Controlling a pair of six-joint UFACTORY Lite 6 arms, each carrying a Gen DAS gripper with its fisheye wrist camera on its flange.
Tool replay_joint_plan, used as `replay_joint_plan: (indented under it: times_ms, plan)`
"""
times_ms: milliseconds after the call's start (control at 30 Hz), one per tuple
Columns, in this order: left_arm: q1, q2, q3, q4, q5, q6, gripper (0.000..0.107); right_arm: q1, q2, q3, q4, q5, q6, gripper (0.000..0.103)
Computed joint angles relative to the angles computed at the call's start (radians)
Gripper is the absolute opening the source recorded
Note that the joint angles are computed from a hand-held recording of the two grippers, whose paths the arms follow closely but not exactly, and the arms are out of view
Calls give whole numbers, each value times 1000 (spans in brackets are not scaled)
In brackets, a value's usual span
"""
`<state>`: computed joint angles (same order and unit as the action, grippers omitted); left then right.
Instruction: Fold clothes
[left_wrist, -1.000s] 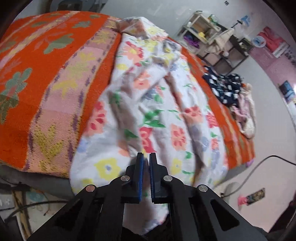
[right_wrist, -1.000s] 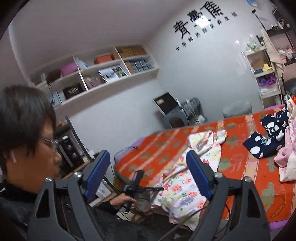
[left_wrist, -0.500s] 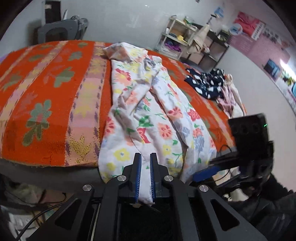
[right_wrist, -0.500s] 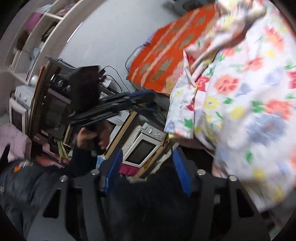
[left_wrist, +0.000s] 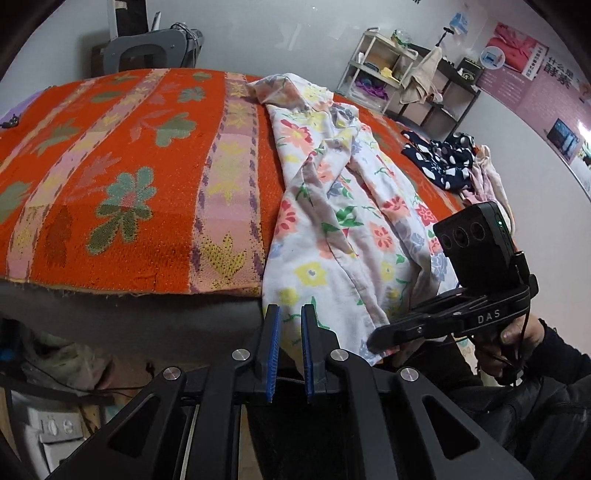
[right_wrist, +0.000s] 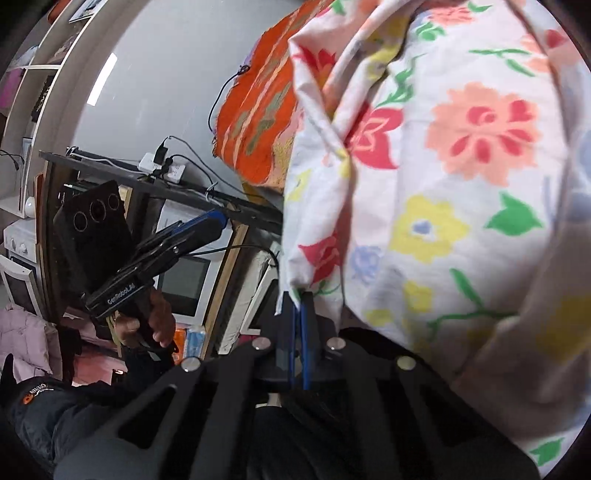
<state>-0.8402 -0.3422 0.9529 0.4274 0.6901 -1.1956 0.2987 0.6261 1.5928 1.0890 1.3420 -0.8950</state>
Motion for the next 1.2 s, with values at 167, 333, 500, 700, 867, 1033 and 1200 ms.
replay_joint_plan:
  times_ms: [167, 333, 500, 700, 867, 1033, 1200]
  plan:
    - [19, -12, 24, -33, -10, 42, 8, -87, -183, -60, -3, 133, -46, 3]
    - [36, 132, 125, -66, -54, 131, 8, -122, -328, -266, -146, 112, -31, 3]
    - [57, 343, 288, -142, -123, 253, 8, -79, -277, -408, -279, -28, -1, 6]
    - [21, 560, 504, -165, -83, 375, 8, -78, -365, -386, -369, -50, 50, 18]
    - [28, 639, 481, -248, -128, 421, 8, -121, -494, -414, -328, -98, -17, 49]
    - [35, 500, 417, -245, -212, 441, 8, -230, -468, -312, -336, -9, -19, 49]
    - [179, 697, 873, -197, 1, 564, 8, -264, -252, 210, -292, 8, 33, 49]
